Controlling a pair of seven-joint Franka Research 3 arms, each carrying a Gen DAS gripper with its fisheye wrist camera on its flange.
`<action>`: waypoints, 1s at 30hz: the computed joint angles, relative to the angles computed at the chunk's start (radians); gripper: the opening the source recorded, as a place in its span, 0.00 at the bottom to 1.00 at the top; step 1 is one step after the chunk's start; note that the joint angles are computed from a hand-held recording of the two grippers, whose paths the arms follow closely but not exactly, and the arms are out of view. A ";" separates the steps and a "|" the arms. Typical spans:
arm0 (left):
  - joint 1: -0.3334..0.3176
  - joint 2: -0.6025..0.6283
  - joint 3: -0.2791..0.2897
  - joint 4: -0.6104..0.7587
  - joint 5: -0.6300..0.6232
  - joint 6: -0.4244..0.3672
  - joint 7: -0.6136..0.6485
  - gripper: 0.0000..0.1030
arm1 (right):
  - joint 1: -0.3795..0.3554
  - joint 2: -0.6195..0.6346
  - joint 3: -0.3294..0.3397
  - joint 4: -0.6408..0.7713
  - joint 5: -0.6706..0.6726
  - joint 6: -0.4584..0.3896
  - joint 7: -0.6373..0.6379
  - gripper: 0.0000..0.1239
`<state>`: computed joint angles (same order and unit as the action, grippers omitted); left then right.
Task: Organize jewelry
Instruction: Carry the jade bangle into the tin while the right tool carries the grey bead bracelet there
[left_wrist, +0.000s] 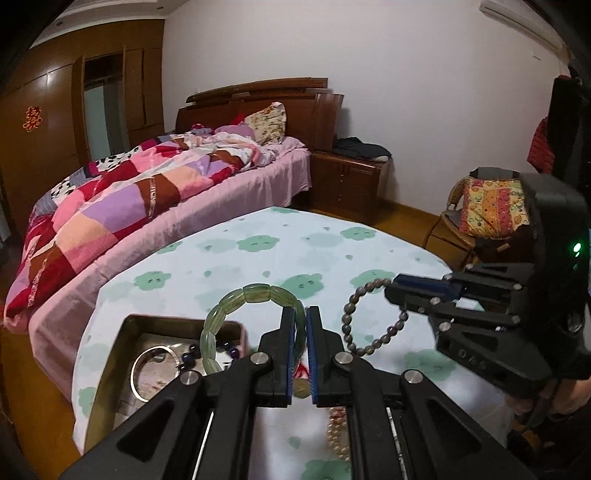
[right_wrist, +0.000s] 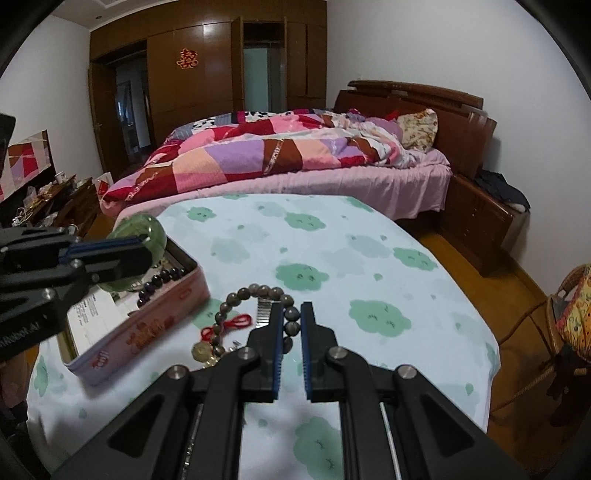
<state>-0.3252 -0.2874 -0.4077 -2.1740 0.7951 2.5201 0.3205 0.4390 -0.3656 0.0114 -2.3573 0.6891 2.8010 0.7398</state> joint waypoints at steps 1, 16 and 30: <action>0.000 -0.008 0.003 -0.009 -0.004 0.000 -0.002 0.05 | 0.003 -0.002 0.002 0.000 0.001 0.001 -0.001 0.09; 0.032 -0.115 0.022 -0.130 -0.073 -0.018 -0.006 0.05 | 0.057 0.053 0.039 0.072 0.005 -0.012 -0.036 0.09; 0.059 -0.151 0.048 -0.202 -0.151 -0.024 0.039 0.05 | 0.076 0.121 0.094 0.132 -0.042 -0.026 -0.037 0.09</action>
<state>-0.2657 -0.4384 -0.3597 -2.3758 0.6443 2.4961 0.3598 0.5154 -0.2442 0.1055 -2.2249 0.6476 2.7751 0.7030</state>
